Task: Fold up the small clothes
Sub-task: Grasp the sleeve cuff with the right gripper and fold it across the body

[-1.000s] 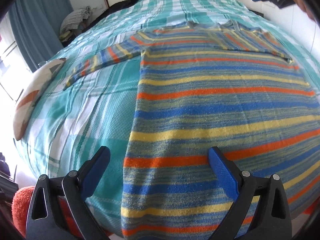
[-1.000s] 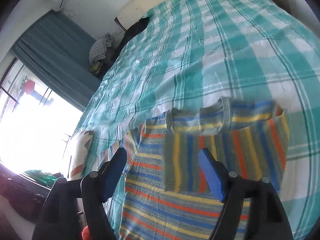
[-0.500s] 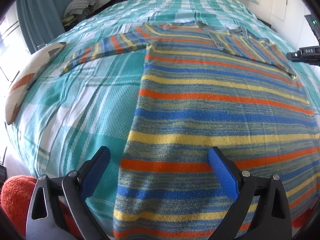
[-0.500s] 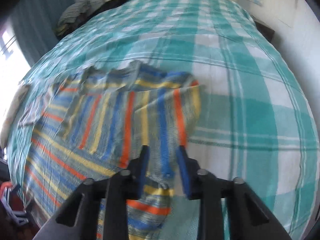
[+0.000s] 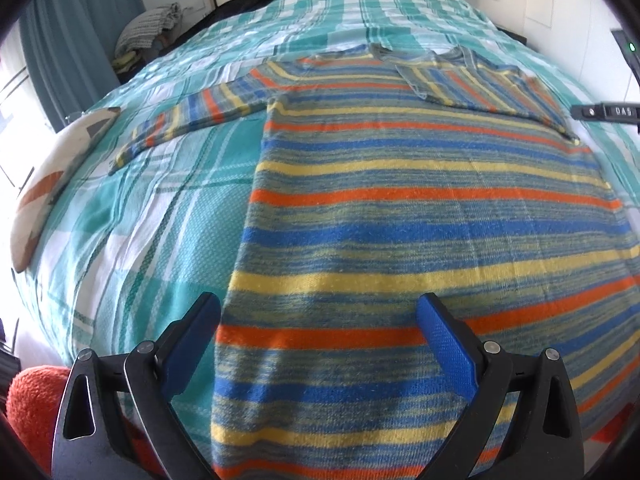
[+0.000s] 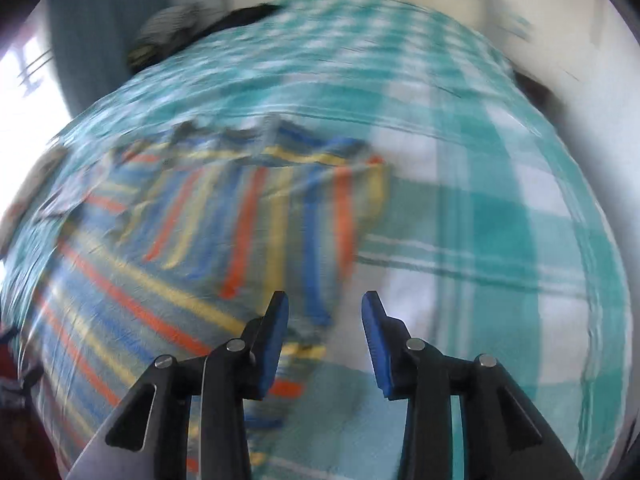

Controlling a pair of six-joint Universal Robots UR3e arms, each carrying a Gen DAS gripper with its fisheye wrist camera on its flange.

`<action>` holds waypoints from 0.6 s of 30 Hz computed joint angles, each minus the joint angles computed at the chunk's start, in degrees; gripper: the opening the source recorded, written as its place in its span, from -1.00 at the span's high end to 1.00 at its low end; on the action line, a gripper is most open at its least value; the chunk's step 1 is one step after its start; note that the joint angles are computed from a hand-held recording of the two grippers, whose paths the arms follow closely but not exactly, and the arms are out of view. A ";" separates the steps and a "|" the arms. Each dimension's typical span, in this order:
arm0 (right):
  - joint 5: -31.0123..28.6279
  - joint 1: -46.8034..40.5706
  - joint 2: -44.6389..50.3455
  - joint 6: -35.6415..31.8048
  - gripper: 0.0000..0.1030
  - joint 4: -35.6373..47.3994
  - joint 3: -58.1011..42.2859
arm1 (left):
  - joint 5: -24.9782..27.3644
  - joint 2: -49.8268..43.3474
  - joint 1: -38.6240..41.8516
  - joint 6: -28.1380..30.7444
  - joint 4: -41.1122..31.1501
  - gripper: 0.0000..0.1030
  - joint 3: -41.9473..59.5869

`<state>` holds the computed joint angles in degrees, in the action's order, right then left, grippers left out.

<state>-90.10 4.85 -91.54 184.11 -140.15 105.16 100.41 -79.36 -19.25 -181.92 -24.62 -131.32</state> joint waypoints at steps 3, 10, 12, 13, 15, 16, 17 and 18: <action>1.97 0.78 4.55 -0.52 0.35 2.60 -3.26 | 2.69 -0.56 -2.16 0.49 2.17 -0.92 -0.81; 5.53 -5.52 5.83 2.96 0.38 4.97 -7.50 | 3.93 -1.89 -3.11 0.69 2.84 -0.98 -0.62; 4.19 -3.42 11.70 2.62 0.38 8.90 -17.18 | 2.72 -2.53 -2.23 -0.16 2.39 -0.99 -0.16; 5.66 -3.36 14.38 2.50 0.38 10.40 -21.02 | 1.82 -2.09 -1.52 -0.19 2.28 -0.99 -0.52; 9.91 -3.74 19.15 2.74 0.35 14.27 -27.93 | 0.04 -0.36 0.16 0.08 2.09 -0.99 -1.96; 11.89 -3.87 20.97 2.20 0.34 16.69 -30.65 | -0.42 0.27 0.68 0.27 1.90 -0.99 -2.43; 13.46 -3.88 21.44 1.46 0.34 17.44 -31.31 | -0.86 0.85 1.16 0.47 1.78 -0.99 -2.89; 13.44 -3.67 20.31 0.61 0.34 16.64 -29.62 | -1.34 1.35 1.62 0.57 1.25 -0.99 -3.02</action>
<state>-76.66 1.18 -71.23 184.72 -123.51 75.54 99.07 -78.01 -17.63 -181.35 -23.37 -134.33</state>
